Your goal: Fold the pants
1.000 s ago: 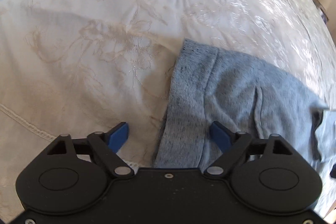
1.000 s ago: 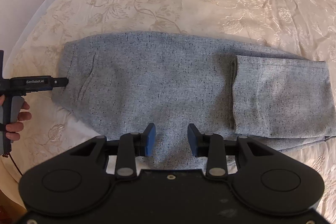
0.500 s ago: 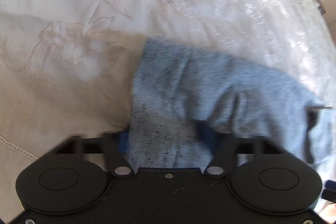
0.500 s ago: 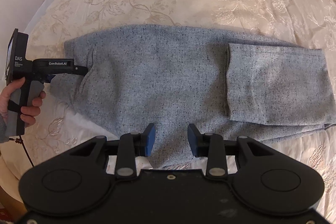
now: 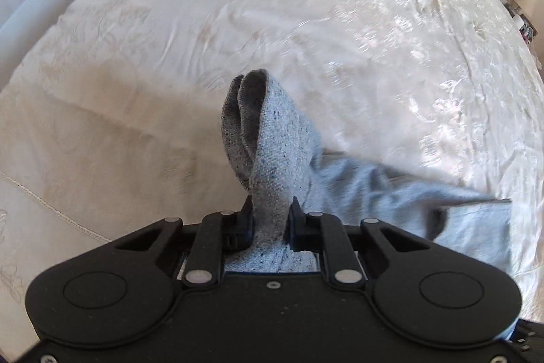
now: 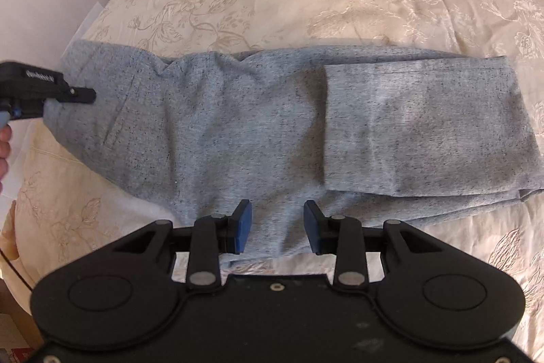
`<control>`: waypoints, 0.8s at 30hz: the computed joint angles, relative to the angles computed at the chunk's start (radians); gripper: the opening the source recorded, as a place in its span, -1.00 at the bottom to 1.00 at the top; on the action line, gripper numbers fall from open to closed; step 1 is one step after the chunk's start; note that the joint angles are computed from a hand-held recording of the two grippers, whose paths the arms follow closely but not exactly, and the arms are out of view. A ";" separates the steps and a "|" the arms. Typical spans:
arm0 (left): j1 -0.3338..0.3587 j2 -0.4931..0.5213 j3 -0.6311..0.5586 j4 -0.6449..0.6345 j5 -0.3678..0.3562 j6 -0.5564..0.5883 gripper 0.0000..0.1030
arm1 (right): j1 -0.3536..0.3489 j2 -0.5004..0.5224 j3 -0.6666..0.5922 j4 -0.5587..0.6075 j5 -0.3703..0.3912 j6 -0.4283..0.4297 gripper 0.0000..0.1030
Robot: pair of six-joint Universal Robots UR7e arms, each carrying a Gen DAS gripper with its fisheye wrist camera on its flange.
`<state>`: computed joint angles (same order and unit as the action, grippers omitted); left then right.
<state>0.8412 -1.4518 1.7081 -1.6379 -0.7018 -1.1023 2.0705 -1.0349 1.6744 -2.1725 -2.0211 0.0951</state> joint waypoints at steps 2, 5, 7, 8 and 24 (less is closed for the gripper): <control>-0.039 0.056 -0.051 0.059 0.021 -0.068 -0.57 | -0.028 -0.024 0.008 0.004 0.020 -0.028 -0.30; -0.084 0.142 -0.121 0.109 0.036 -0.148 -0.58 | -0.078 -0.067 0.015 0.018 0.056 -0.084 -0.30; -0.104 0.200 -0.161 0.108 0.041 -0.176 -0.58 | -0.108 -0.092 0.012 0.034 0.070 -0.123 -0.30; -0.114 0.231 -0.181 0.106 0.047 -0.186 -0.58 | -0.126 -0.108 0.010 0.039 0.077 -0.148 -0.30; -0.112 0.784 -0.539 0.021 -0.097 0.011 -0.42 | -0.348 -0.232 -0.068 0.086 0.082 -0.242 -0.26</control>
